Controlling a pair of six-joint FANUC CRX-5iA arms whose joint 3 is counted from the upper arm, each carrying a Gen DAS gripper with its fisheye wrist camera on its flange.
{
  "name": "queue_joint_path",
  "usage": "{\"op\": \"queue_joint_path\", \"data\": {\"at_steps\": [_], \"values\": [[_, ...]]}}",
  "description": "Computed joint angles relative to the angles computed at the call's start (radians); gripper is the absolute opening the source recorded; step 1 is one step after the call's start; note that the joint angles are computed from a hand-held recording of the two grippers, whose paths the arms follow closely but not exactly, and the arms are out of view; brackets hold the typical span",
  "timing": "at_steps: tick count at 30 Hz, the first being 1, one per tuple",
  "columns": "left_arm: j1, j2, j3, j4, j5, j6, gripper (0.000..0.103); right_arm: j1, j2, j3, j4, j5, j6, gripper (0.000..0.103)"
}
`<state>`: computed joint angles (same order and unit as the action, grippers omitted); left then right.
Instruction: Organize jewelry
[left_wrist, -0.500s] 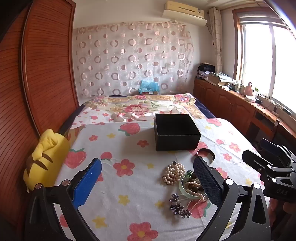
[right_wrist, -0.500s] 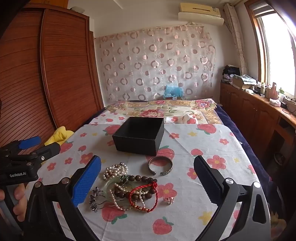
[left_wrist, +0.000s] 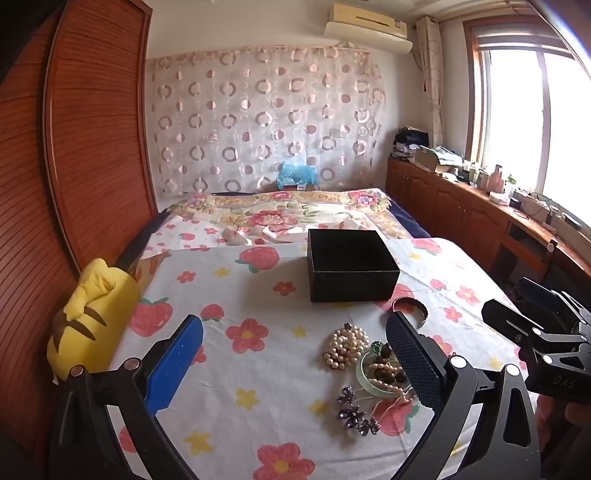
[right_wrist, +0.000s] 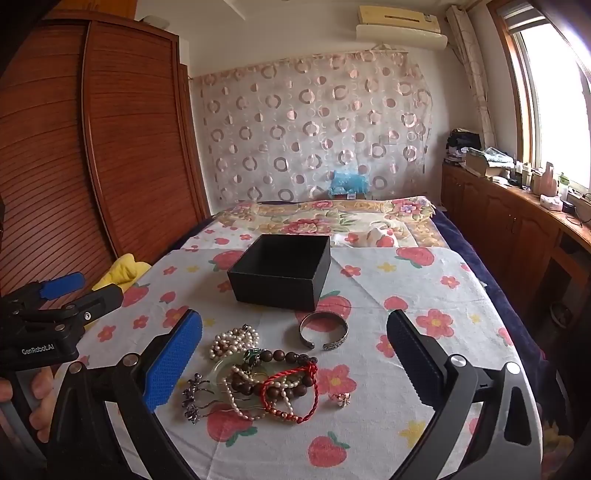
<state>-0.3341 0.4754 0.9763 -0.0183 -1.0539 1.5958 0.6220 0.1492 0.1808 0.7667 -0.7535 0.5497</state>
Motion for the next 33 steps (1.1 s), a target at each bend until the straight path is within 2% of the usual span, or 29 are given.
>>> {"op": "queue_joint_path", "data": {"at_steps": [33], "values": [[-0.001, -0.006, -0.013, -0.003, 0.018, -0.002, 0.096, -0.003, -0.005, -0.010, 0.005, 0.015, -0.011, 0.101]]}}
